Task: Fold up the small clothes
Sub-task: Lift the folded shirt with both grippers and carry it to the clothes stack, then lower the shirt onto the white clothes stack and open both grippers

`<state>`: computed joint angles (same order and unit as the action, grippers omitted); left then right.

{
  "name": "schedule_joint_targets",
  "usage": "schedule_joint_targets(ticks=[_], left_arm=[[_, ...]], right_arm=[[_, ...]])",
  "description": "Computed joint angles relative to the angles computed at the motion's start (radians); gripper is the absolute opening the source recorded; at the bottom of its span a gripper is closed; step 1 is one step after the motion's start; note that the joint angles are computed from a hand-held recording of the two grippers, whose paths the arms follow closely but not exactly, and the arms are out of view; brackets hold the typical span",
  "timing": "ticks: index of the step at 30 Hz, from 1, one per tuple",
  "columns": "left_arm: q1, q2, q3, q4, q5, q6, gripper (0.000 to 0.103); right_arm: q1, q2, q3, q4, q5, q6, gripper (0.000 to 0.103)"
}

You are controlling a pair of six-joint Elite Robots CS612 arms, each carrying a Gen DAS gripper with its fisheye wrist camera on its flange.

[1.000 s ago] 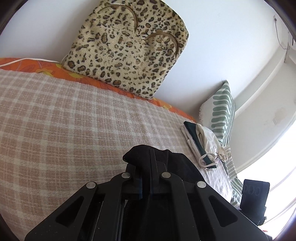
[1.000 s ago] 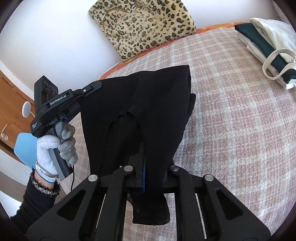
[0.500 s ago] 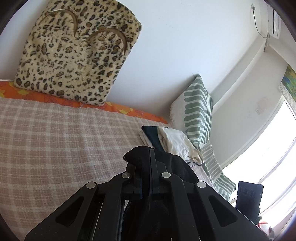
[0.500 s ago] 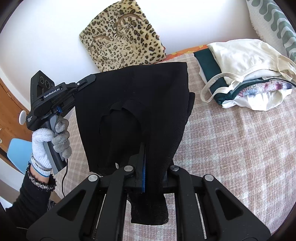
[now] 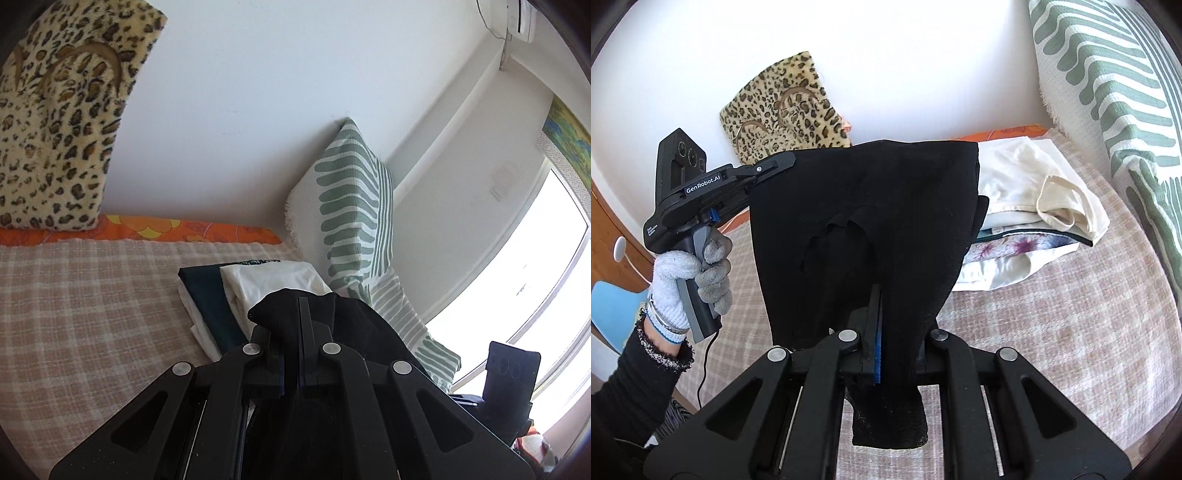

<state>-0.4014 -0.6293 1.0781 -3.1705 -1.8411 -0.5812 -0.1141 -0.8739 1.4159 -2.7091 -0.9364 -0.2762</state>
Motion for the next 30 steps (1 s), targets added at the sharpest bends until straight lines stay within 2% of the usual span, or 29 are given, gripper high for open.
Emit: schedule_joint_targets(ticks=[7,15,19,24,30], left_arm=[[-0.016,0.093,-0.196,0.088,0.013,0.022,0.003],[-0.024,0.216,-0.428,0.215,0.061,0.039,0.003],[-0.023,0.268,-0.523,0.288,0.091,0.05,0.003],[-0.017,0.307,-0.591,0.361,0.126,0.059,0.003],[-0.02,0.328,-0.63,0.433,0.166,0.111,0.003]], right_arm=[[-0.034,0.059,-0.135,0.035,-0.011,-0.013,0.01],[-0.05,0.181,-0.352,0.154,-0.005,-0.068,0.01],[-0.05,0.242,-0.451,0.225,0.026,-0.075,0.01],[-0.046,0.295,-0.535,0.307,0.039,-0.083,0.01],[-0.044,0.314,-0.564,0.347,0.012,-0.098,0.01]])
